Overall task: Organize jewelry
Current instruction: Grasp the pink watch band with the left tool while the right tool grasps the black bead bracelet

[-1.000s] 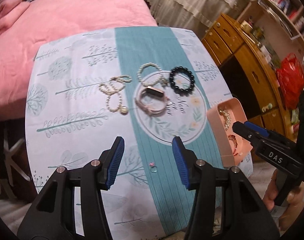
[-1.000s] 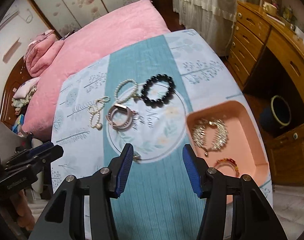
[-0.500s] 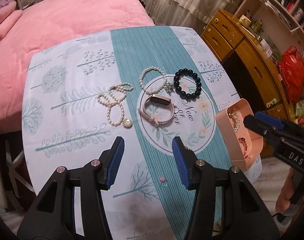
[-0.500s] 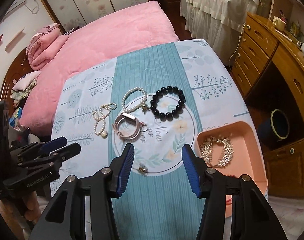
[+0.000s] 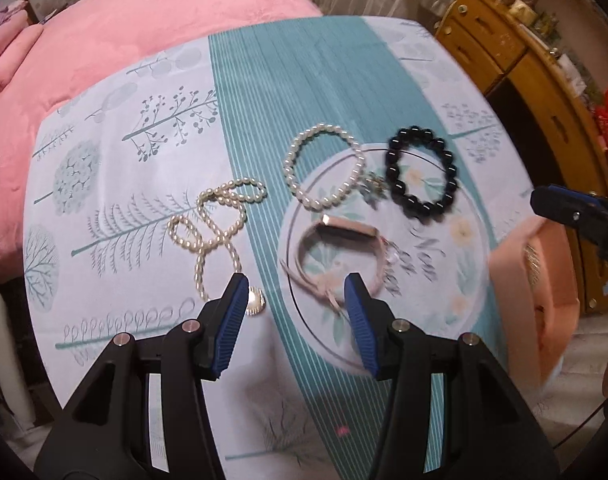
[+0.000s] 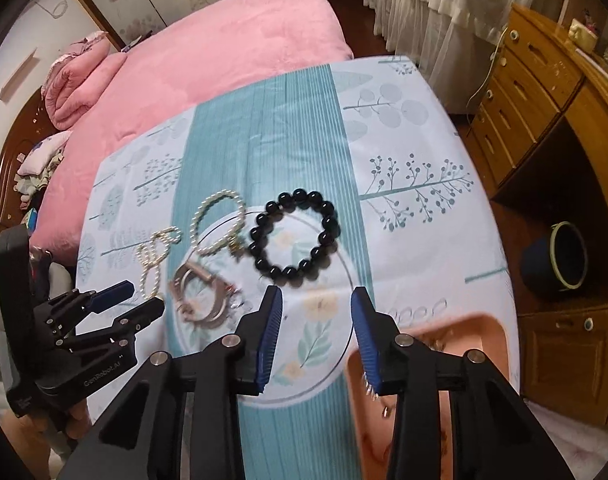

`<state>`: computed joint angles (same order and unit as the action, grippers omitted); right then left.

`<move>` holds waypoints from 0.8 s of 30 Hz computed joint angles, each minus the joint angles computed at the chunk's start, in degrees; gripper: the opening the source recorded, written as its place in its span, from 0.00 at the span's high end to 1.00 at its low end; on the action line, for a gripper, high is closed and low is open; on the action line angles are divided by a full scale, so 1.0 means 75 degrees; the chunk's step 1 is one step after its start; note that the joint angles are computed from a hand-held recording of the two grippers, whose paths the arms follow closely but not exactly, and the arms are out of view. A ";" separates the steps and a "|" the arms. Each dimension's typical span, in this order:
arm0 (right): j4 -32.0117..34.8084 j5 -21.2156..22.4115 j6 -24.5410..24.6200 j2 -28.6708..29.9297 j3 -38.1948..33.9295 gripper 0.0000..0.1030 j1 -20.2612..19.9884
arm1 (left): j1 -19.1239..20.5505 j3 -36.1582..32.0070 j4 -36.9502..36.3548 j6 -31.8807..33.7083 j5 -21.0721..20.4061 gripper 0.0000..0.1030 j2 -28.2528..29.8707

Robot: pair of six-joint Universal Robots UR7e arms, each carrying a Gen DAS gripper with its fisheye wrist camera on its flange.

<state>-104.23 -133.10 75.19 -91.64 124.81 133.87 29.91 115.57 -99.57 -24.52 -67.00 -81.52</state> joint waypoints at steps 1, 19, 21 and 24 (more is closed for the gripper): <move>-0.0291 -0.0007 -0.0298 -0.0093 0.0150 0.65 -0.0216 | 0.0071 -0.0010 -0.0063 0.0017 0.0038 0.55 0.0095; -0.3070 0.0327 -0.3072 -0.0037 0.1189 0.72 -0.2667 | 0.0464 -0.0225 -0.0303 0.0605 0.0438 0.71 0.1229; -0.3191 0.0309 -0.3217 0.0034 0.1204 0.75 -0.2713 | 0.0441 -0.0242 -0.0324 0.0618 0.0419 0.75 0.1276; -0.3229 0.0223 -0.3322 0.0247 0.1153 0.78 -0.2704 | 0.0364 -0.0234 -0.0338 0.0642 0.0431 0.83 0.1317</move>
<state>-128.44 -131.43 50.27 -89.79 133.45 113.60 32.64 113.81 -102.11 -19.71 -63.77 -71.65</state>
